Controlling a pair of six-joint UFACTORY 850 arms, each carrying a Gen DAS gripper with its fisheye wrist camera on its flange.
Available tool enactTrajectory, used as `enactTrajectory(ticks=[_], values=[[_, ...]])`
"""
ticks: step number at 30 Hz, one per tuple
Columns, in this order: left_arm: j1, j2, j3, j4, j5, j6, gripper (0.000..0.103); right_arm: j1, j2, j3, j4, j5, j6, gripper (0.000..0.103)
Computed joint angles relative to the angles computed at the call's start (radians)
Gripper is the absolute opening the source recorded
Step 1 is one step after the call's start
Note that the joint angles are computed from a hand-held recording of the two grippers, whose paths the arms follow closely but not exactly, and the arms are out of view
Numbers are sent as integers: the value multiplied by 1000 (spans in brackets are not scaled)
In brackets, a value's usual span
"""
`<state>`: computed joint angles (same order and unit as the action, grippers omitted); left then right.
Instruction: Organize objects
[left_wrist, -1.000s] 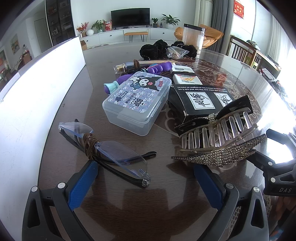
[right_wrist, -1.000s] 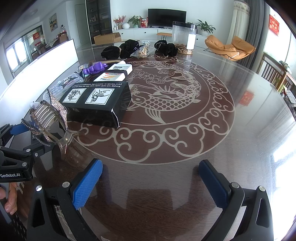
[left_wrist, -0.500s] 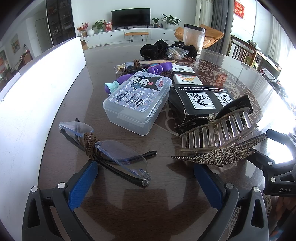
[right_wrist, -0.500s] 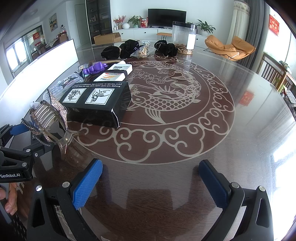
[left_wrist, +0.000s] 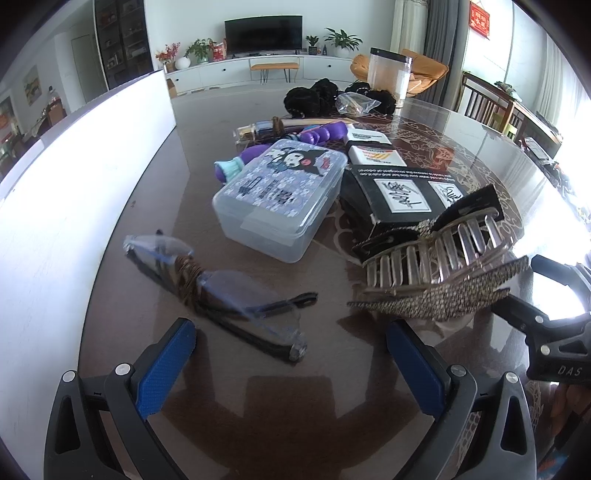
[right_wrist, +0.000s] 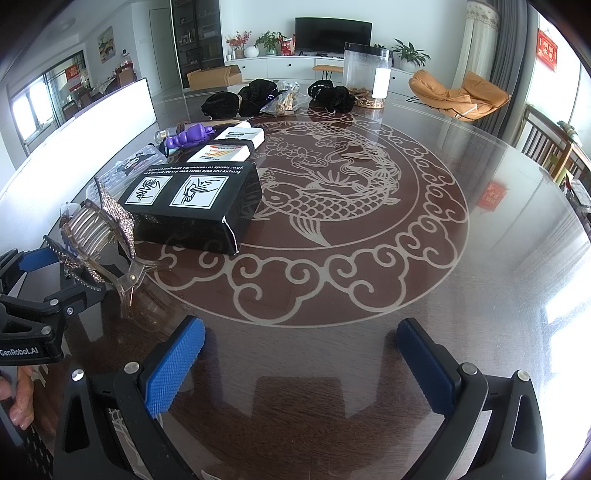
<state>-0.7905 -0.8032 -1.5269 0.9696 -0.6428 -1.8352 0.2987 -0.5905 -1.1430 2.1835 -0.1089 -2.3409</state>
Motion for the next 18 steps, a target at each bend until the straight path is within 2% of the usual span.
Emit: enactTrajectory(ticks=[5,7,11,12,14,16,18], values=[[-13,34,56,10,-2,-54,103,0,0,0,1,0,-1,103],[-11,53,85,29,21,-95,103,0,0,0,1,0,-1,103],[11,126,188,217,136,-399,103,0,0,0,4,0,-2,103],[18,144,211,283,152,-497,103,0,0,0,4,0,-2,103],[30,160,228,343,163,-587,103,0,0,0,4,0,-2,103],[44,155,215,311,156,-563,103,0,0,0,4,0,-1,103],[59,127,171,184,129,-451,103,0,0,0,7,1,-5,103]])
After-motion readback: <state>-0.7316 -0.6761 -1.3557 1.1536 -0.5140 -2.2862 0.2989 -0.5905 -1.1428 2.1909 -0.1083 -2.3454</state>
